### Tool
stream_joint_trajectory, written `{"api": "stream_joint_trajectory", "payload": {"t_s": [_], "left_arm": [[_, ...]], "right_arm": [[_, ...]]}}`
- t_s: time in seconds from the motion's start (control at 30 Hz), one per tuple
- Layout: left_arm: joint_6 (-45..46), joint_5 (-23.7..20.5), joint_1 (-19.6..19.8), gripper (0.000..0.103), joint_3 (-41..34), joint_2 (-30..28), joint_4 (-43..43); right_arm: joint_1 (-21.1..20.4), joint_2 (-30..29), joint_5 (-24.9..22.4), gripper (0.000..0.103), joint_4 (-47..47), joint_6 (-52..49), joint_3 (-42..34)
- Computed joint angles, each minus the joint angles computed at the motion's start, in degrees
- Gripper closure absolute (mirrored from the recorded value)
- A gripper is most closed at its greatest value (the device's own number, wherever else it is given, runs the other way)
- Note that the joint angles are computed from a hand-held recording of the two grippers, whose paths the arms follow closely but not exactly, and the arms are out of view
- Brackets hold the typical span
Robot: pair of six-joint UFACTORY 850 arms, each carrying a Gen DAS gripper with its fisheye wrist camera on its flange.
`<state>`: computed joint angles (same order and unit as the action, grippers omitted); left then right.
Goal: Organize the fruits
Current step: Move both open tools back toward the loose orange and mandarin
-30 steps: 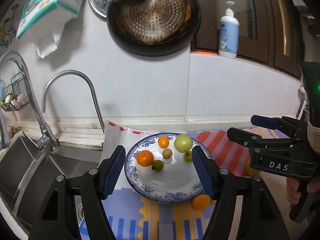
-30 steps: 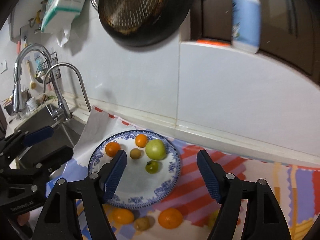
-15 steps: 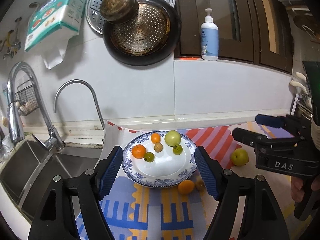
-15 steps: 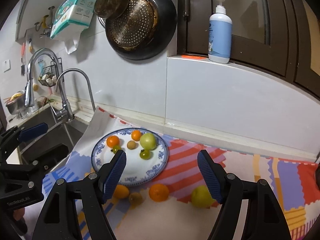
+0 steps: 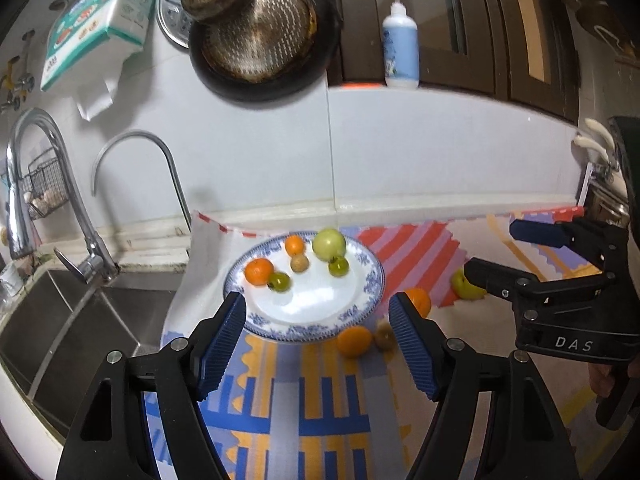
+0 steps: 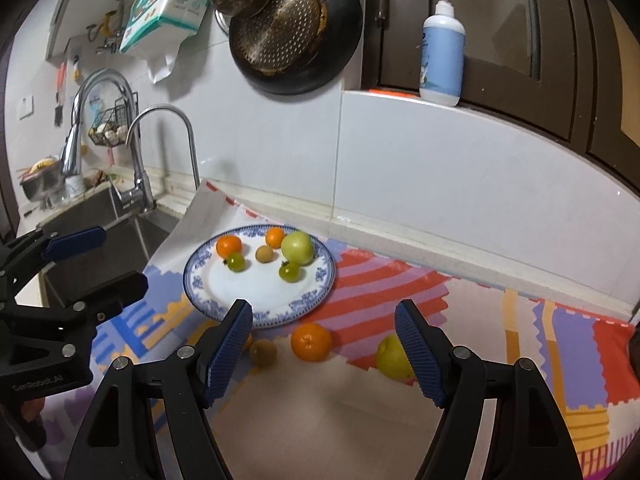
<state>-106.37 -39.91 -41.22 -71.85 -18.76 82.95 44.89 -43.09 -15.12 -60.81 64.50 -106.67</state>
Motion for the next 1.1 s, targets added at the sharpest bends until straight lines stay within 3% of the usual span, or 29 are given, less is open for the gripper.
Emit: {"api": "stream_joint_trajectory", "payload": {"t_s": [0.13, 0.27, 0.67, 0.87, 1.1], "left_arm": [[0.7, 2.5, 0.6, 0.03, -0.3, -1.4, -1.3], [1.5, 5.4, 1.5, 0.03, -0.6, -3.0, -2.2], [7.4, 15.3, 5.5, 0.05, -3.5, -7.0, -11.6], [11.7, 17.6, 6.9, 0.057, -5.6, -8.7, -17.2], [15.8, 19.6, 7.8, 0.059, -7.3, -10.3, -20.9]], "right_arm": [[-0.3, -0.6, 0.5, 0.029, 3.5, -4.6, 0.4], [-0.8, -2.3, 0.3, 0.029, 14.5, -15.5, -1.2], [-2.0, -8.7, -2.2, 0.033, 35.5, -36.1, -8.4], [-2.7, -12.5, -4.7, 0.041, 45.5, -44.1, -14.2], [-3.1, -16.7, -7.4, 0.041, 52.4, -49.3, -20.6]]}}
